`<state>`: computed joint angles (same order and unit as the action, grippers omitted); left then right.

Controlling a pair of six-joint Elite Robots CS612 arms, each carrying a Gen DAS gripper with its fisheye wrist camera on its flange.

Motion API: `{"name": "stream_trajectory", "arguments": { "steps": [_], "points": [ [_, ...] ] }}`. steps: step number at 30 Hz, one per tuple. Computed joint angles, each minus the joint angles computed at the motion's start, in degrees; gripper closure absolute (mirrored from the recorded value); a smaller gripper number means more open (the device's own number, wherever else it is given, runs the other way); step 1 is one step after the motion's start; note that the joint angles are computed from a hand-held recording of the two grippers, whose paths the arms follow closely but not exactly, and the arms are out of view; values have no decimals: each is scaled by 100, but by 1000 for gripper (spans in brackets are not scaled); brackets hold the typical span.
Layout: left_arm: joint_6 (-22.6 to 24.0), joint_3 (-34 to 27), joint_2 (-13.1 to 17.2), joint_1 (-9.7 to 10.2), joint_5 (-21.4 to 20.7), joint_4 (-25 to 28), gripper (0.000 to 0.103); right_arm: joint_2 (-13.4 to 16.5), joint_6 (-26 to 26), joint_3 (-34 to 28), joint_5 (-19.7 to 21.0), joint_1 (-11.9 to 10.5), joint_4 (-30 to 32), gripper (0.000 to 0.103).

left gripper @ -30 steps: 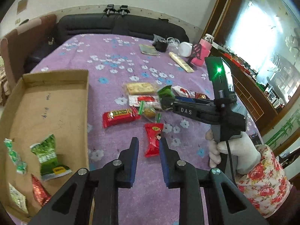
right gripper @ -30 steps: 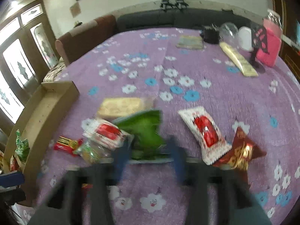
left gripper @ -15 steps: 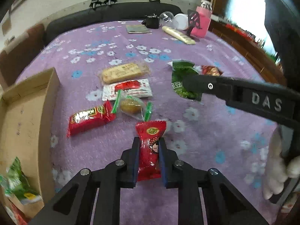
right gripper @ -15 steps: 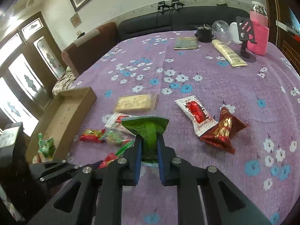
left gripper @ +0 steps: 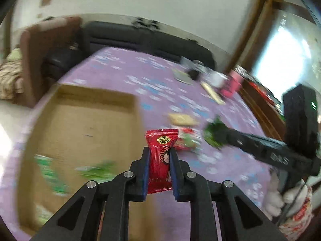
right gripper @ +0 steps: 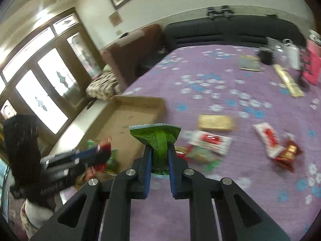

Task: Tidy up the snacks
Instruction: 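Drop the red packet into the box with left tool while right tool drops green bag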

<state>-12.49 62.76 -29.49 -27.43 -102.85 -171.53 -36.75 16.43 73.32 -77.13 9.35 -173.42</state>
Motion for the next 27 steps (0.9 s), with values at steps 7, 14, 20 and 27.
{"name": "stream_trajectory", "arguments": {
  "steps": [7,14,20,27],
  "points": [
    [-395,-283,177,293,562,353,85,600,-276,-1214,136,333,975,88],
    [-584,-586,395,396,547,746,81,1147,-435,-2192,36,523,1887,88],
    [-713,-328,275,406,397,314,52,1056,-298,-1996,212,478,1457,85],
    [-744,58,20,312,144,-735,25,264,-208,-661,-759,290,-182,44]
  ]
}}
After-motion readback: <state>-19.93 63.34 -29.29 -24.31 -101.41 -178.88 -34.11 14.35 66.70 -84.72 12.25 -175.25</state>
